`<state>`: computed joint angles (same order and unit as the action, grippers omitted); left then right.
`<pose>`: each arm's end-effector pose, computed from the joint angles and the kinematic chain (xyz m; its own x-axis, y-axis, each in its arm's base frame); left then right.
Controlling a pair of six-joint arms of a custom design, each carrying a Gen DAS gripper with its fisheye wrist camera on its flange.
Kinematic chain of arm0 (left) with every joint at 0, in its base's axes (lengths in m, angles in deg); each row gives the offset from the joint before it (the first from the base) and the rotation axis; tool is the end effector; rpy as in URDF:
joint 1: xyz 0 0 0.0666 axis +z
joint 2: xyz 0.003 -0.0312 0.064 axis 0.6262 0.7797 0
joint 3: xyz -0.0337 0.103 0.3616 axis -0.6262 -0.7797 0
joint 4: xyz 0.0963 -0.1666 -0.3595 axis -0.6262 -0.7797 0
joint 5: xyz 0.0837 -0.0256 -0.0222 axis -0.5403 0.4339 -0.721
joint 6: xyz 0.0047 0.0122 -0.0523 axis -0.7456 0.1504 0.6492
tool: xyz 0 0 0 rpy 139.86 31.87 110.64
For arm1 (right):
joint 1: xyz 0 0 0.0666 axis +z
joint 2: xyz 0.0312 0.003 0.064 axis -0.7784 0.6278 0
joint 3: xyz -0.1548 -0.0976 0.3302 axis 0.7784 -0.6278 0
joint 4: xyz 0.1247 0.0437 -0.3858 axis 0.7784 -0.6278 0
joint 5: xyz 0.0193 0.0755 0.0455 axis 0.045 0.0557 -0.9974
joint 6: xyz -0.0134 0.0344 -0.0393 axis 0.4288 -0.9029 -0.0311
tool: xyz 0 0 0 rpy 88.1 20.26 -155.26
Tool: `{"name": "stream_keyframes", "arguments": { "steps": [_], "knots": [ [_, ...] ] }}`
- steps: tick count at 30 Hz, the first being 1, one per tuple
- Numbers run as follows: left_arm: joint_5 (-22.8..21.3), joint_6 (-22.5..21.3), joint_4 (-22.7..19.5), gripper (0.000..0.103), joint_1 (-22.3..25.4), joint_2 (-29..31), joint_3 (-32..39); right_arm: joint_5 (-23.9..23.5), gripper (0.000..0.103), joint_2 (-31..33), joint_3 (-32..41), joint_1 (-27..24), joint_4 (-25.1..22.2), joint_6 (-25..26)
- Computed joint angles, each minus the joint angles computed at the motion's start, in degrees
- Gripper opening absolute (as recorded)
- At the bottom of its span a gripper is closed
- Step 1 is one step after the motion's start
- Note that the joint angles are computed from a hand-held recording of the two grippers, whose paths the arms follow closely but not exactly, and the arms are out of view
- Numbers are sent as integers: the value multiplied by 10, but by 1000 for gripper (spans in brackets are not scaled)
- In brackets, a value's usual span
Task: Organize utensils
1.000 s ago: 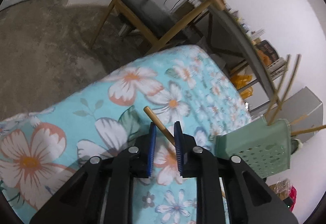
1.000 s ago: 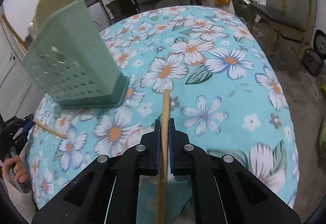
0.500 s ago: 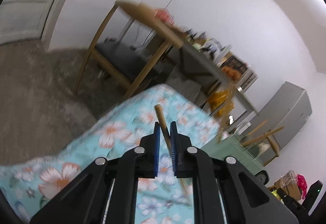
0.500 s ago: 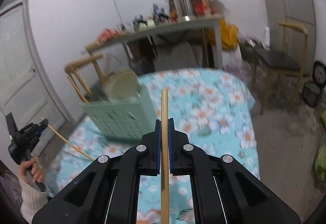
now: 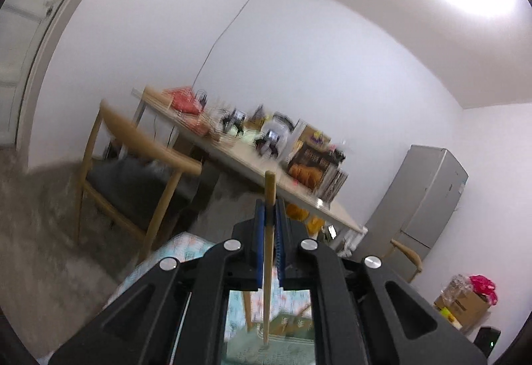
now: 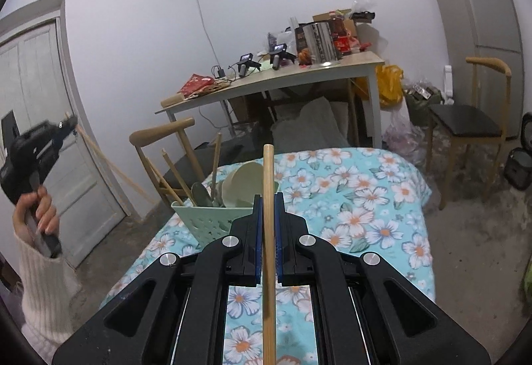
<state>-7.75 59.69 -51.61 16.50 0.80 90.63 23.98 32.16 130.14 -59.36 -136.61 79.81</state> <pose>0.3774 -0.1367 0.6613 -0.0228 -0.4983 -0.8667 -0.1343 0.8606 -0.4913 0.4988 -0.0495 0.6096 -0.5110 -0.0116 -0.8595 -0.4771 0.8356 0.2723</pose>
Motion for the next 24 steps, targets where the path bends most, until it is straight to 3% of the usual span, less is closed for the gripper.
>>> {"name": "stream_keyframes", "arguments": {
  "steps": [4, 10, 13, 17, 18, 19, 20, 22, 24],
  "knots": [
    [-19, -54, 23, 5, -5, 49, 41, 2, 5, 5, -2, 5, 2, -3],
    [-14, -73, 23, 5, -13, 110, 33, -7, 5, 25, 8, 5, -20, 6],
    [30, -91, 23, 5, -12, 129, 11, -8, 5, 26, 6, 5, -23, 12],
    [77, -57, -12, 7, -9, 144, -4, -14, 5, 26, 4, 5, -27, 12],
    [95, -44, -25, 13, -4, 146, -6, -12, 5, 24, 2, 6, -26, 12],
    [109, -32, -31, 27, 0, 144, -11, -10, 5, 23, 1, 7, -26, 13],
    [116, -24, -29, 35, 2, 139, -19, -5, 5, 21, 0, 8, -24, 14],
    [138, -8, -1, 55, 7, 113, -51, -3, 5, 19, 0, 10, -23, 13],
    [120, 8, 21, 66, 4, 76, -90, -3, 5, 19, 3, 12, -25, 11]
  ]
}}
